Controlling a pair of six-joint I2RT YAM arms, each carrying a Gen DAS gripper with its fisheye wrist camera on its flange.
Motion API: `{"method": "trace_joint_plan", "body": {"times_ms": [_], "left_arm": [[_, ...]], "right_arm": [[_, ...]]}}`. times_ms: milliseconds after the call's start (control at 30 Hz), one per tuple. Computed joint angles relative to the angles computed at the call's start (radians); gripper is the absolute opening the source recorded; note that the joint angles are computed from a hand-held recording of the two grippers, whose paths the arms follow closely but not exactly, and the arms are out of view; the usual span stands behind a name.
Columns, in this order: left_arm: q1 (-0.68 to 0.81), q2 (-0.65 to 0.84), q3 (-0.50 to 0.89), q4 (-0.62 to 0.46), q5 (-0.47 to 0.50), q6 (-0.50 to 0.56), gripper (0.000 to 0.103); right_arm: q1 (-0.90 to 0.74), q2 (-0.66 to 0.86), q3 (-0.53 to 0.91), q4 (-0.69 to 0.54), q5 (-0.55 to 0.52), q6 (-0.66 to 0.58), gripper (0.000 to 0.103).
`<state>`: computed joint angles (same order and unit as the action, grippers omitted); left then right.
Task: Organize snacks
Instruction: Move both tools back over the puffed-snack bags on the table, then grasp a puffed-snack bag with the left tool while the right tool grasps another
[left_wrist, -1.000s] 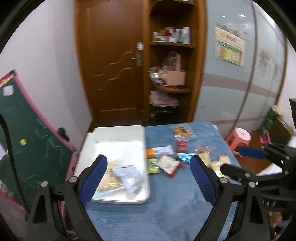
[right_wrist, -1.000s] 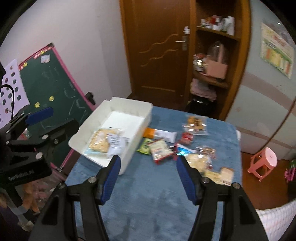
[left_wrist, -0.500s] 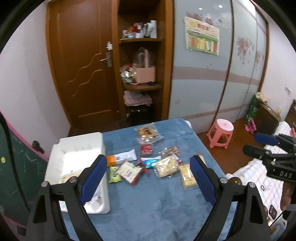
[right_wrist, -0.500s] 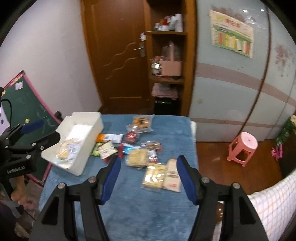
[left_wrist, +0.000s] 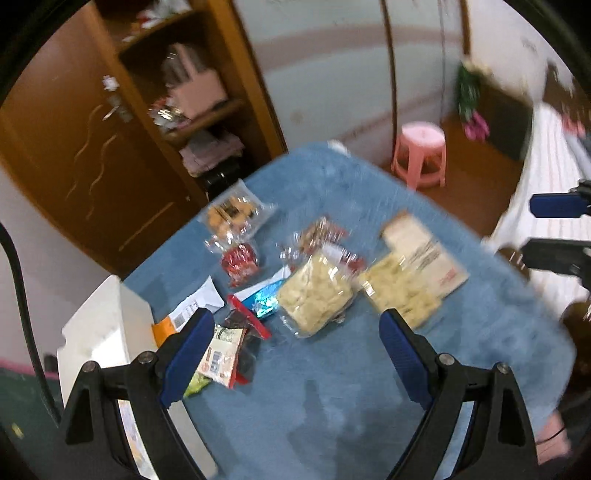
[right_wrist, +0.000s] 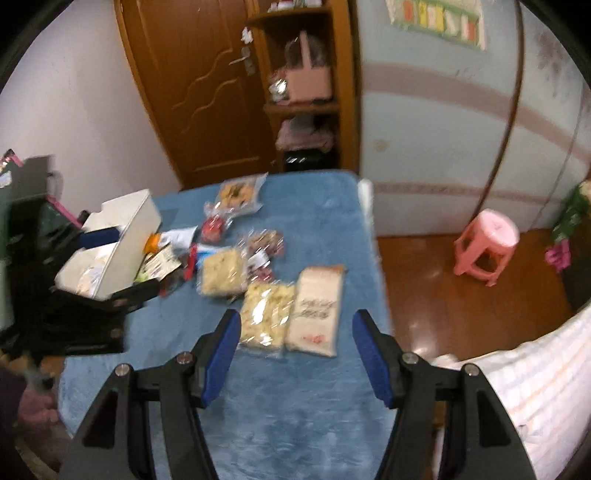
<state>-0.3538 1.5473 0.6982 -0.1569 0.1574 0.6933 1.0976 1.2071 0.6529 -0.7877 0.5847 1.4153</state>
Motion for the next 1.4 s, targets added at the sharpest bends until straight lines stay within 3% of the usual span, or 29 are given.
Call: {"method": "trace_joint_plan", "body": {"times_ms": [67, 233, 433, 633, 933, 1233, 1400], "left_arm": [[-0.016, 0.111, 0.049, 0.023, -0.025, 0.02, 0.09], [-0.036, 0.304, 0.186, -0.042, -0.016, 0.056, 0.09], [-0.069, 0.451, 0.297, -0.055, -0.068, 0.085, 0.09], [-0.083, 0.55, 0.405, -0.122, -0.058, 0.1, 0.09], [-0.1, 0.641, 0.493, -0.193, -0.06, 0.106, 0.09], [-0.118, 0.618, 0.389, -0.042, -0.119, 0.122, 0.09], [-0.112, 0.584, 0.336, 0.008, -0.114, 0.115, 0.074]], "right_arm": [[-0.03, 0.033, -0.07, 0.16, -0.036, -0.035, 0.063], [-0.119, 0.184, -0.156, 0.49, -0.15, -0.123, 0.063], [-0.215, 0.323, -0.174, 0.681, -0.219, -0.178, 0.063], [-0.286, 0.438, -0.173, 0.808, -0.281, -0.214, 0.063], [-0.277, 0.568, -0.045, 0.705, -0.233, -0.24, 0.065], [-0.224, 0.751, 0.172, 0.473, -0.11, -0.201, 0.07], [-0.176, 0.859, 0.296, 0.326, -0.037, -0.165, 0.066]]}}
